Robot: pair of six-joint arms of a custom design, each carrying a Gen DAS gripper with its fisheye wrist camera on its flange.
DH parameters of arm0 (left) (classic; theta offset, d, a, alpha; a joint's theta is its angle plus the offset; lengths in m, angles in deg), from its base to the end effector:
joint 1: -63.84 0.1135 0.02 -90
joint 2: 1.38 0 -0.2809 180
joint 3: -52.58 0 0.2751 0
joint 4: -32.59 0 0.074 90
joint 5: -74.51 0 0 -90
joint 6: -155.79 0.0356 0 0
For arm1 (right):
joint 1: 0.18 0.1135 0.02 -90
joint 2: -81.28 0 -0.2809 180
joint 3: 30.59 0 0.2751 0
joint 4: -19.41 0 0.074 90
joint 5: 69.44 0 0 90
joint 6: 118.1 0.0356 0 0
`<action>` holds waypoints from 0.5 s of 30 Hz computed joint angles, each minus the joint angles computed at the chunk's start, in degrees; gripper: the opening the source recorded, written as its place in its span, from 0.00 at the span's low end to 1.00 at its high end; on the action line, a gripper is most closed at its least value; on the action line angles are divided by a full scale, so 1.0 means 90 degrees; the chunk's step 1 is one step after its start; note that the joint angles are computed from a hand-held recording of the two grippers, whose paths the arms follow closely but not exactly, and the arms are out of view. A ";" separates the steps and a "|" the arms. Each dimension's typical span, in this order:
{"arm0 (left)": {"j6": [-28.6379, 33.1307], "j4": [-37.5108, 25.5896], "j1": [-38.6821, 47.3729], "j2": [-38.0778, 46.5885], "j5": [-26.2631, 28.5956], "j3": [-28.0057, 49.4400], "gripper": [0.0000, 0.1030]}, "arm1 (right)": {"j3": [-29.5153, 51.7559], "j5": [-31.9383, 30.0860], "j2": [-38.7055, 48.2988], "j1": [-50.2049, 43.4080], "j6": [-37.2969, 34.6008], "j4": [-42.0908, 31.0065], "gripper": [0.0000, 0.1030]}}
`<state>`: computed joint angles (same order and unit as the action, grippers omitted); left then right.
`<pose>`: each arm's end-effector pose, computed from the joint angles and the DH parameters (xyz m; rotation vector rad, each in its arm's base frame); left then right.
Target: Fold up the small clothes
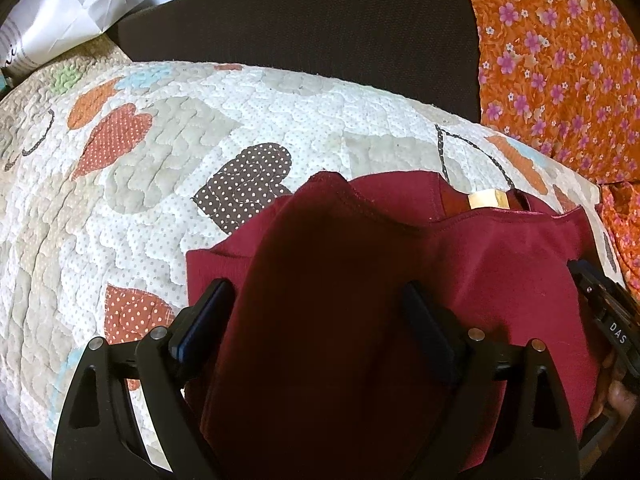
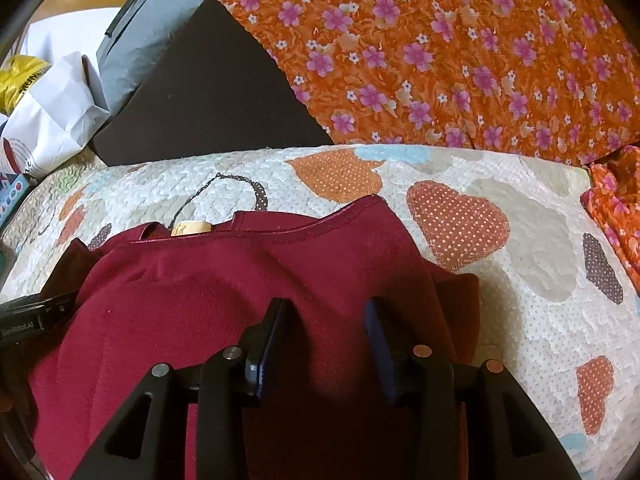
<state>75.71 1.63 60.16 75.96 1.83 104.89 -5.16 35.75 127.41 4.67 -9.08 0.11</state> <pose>0.2669 -0.0278 0.1817 0.4139 2.4823 -0.3405 0.1659 0.0047 0.1491 0.4139 2.2025 -0.0761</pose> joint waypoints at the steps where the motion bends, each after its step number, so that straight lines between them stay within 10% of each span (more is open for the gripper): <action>1: -0.0016 0.0059 -0.0007 -0.0013 -0.0010 -0.0034 0.87 | -0.0024 0.0015 -0.0017 0.0011 0.0011 0.0028 0.39; 15: -0.0120 0.0078 0.0068 0.0079 0.0165 -0.0006 0.90 | -0.0101 0.0150 -0.0073 0.0101 0.0054 0.0101 0.39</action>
